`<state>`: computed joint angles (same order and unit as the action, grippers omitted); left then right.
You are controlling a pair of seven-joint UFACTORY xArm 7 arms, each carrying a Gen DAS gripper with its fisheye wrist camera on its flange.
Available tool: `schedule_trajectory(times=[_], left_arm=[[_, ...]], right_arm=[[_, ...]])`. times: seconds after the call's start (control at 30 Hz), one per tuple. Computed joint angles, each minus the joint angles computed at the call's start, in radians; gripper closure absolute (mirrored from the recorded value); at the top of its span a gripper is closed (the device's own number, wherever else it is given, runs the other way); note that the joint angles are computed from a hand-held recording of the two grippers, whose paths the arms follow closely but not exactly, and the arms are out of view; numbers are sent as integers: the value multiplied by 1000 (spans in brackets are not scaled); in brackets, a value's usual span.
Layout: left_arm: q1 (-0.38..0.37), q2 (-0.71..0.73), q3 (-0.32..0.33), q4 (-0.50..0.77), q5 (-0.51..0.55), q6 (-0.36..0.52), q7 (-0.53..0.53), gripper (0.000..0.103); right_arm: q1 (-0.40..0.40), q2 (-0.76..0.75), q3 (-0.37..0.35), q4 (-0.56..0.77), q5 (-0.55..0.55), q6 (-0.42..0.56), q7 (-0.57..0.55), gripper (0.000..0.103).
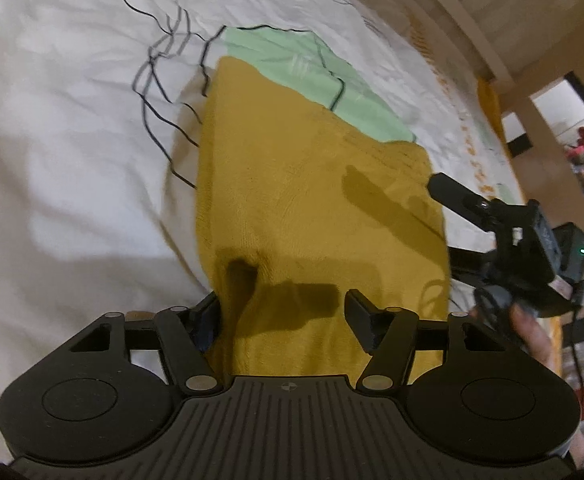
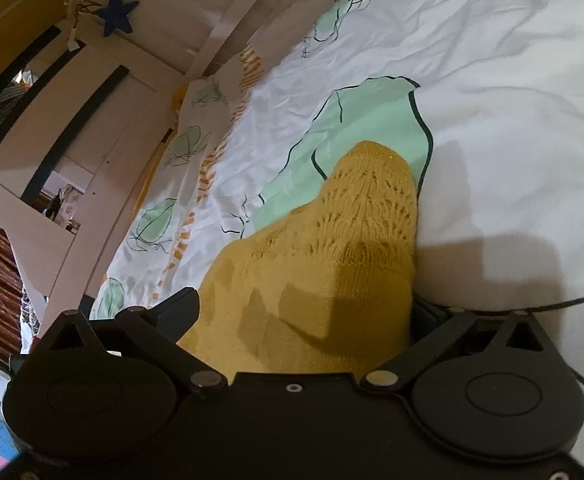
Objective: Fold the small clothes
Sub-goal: 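Close both grippers on the end of the folded sweater, then lift the gripped end with both grippers and fold it over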
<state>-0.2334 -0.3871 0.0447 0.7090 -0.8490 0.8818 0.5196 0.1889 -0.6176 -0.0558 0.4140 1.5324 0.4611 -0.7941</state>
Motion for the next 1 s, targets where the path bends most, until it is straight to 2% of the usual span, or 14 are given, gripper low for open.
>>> schedule_trajectory(times=[0.03,0.1,0.13,0.23,0.3,0.43,0.6,0.77,0.9,0.97,1.0], left_arm=[[-4,-3,4,-2,-11,14,0,56],[-9,-4,11,-4,-35,48,-6,80],[-10,0,13,-3,-49,62,-9,83],[-7,-14,8,-15,-83,69,-11,84],[-8,-32,14,-23,-105,82,-9,84],[-7,-101,21,-56,-132,143,-34,84],[-41,-228,13,-122,-129,213,-62,84],[-75,-407,6,-208,-121,275,-134,84],[-84,-536,-3,-283,-93,282,-197,84],[-70,-606,-46,-322,-39,249,-256,84],[-61,-645,-82,-345,4,223,-286,83]], right_arm=[[-1,-3,4,-1,-8,-2,5,10],[-10,3,13,0,-90,-1,80,59],[-10,2,9,-5,-118,-4,115,63],[6,-34,-7,-25,-148,-17,159,65],[9,-78,-4,-41,-210,-21,237,66],[-37,-217,12,-88,-420,46,453,66],[-135,-483,3,-166,-666,247,717,66],[-219,-785,-43,-209,-889,531,931,66],[-239,-988,-103,-236,-1001,691,1027,64],[-252,-1054,-86,-236,-1084,740,1038,60],[-262,-1079,-55,-235,-1140,761,1036,56]])
